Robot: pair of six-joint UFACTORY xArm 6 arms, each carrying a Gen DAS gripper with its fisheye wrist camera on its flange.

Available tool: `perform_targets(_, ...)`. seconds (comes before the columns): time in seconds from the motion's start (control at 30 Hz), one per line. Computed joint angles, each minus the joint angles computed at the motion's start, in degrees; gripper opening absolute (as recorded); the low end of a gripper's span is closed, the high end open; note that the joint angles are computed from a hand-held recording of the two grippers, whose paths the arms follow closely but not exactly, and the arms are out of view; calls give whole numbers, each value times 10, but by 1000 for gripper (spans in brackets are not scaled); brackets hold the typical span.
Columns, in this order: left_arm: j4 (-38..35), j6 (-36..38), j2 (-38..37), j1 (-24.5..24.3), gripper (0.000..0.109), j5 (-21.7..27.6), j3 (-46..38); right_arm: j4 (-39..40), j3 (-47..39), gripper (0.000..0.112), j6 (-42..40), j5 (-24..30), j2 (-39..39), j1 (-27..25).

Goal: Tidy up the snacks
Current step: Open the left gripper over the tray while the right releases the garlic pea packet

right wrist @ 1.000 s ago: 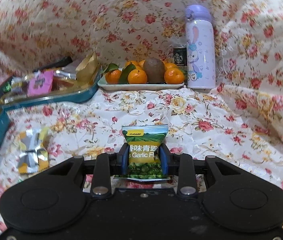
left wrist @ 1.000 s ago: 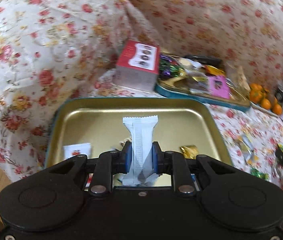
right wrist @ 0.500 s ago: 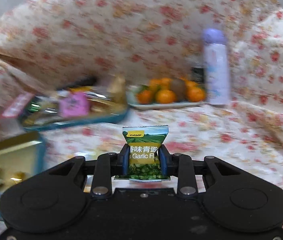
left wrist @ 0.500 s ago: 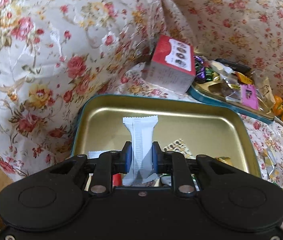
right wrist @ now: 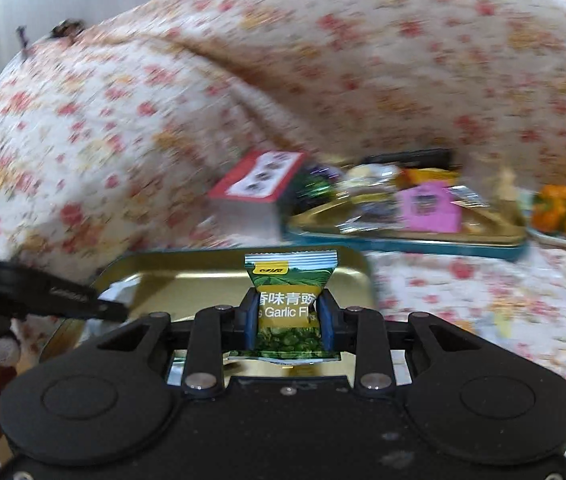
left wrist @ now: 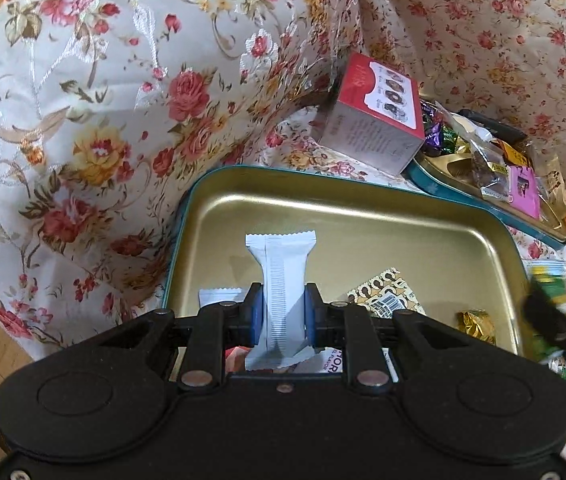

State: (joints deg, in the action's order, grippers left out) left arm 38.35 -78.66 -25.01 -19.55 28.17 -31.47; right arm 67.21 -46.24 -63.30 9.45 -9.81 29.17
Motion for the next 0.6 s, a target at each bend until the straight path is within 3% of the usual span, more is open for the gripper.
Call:
perform_targets(0.33,-15,13,11,4,27,-5,-3,-104,-7,32,99,-19,44,30)
perform_targets(0.6,-11,20,17,-5,28,15,-12,-127,-9,32,111,-29,53,35)
